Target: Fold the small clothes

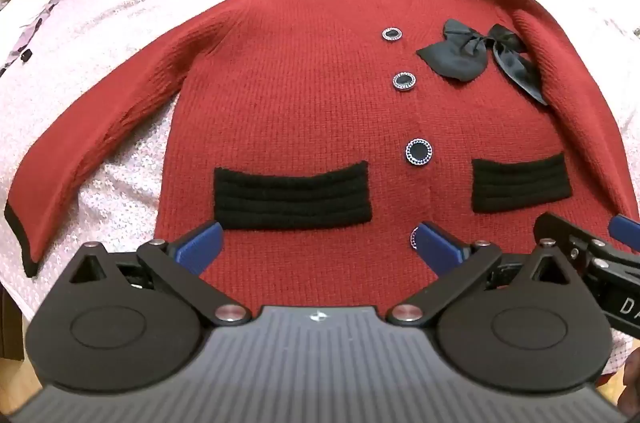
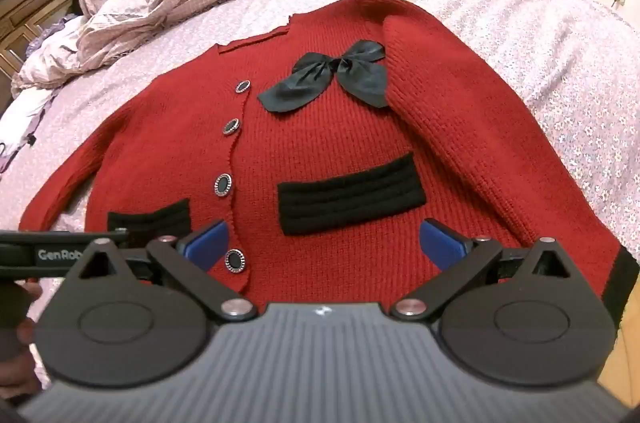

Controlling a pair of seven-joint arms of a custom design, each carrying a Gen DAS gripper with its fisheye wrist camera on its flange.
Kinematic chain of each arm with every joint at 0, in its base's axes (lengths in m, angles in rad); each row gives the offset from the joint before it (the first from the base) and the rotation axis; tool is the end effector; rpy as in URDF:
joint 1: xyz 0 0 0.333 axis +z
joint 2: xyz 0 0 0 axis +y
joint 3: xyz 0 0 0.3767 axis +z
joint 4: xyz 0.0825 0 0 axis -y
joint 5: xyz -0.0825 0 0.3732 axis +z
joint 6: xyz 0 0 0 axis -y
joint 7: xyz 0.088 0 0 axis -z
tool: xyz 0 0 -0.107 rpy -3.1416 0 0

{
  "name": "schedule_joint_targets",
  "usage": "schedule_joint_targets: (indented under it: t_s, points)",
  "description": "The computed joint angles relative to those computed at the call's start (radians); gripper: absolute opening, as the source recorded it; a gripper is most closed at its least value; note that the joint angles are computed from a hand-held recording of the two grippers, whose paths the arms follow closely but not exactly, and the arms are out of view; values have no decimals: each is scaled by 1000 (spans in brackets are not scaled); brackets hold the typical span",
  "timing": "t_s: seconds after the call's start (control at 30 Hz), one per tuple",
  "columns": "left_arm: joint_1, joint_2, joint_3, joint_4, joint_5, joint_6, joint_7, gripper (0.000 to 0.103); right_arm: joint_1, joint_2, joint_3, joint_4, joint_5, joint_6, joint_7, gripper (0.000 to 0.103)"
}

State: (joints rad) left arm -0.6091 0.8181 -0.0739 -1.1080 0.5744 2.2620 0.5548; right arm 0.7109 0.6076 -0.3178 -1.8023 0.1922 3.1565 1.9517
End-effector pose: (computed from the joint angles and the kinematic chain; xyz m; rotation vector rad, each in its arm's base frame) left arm 0.6669 -0.4938 0.4100 -1.9548 1.8218 -0.4891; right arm 0.6616 0.3059 0.3726 -1.6553 1.7476 -0.4766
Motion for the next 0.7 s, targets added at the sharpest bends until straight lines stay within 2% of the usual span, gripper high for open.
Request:
schedule_joint_targets:
  t_s: [0.27, 0.4, 0.7]
  points:
    - [-6, -21, 1, -45, 19, 16, -23, 103, 1, 1, 0, 3, -1, -5, 0, 103]
    - [5, -4, -8, -14, -6, -2, 3, 103, -13, 0, 15, 1, 1, -1, -2, 103]
    - [11, 4, -12, 3, -30, -12, 18, 103, -5, 3, 8, 7, 0, -6, 2, 103]
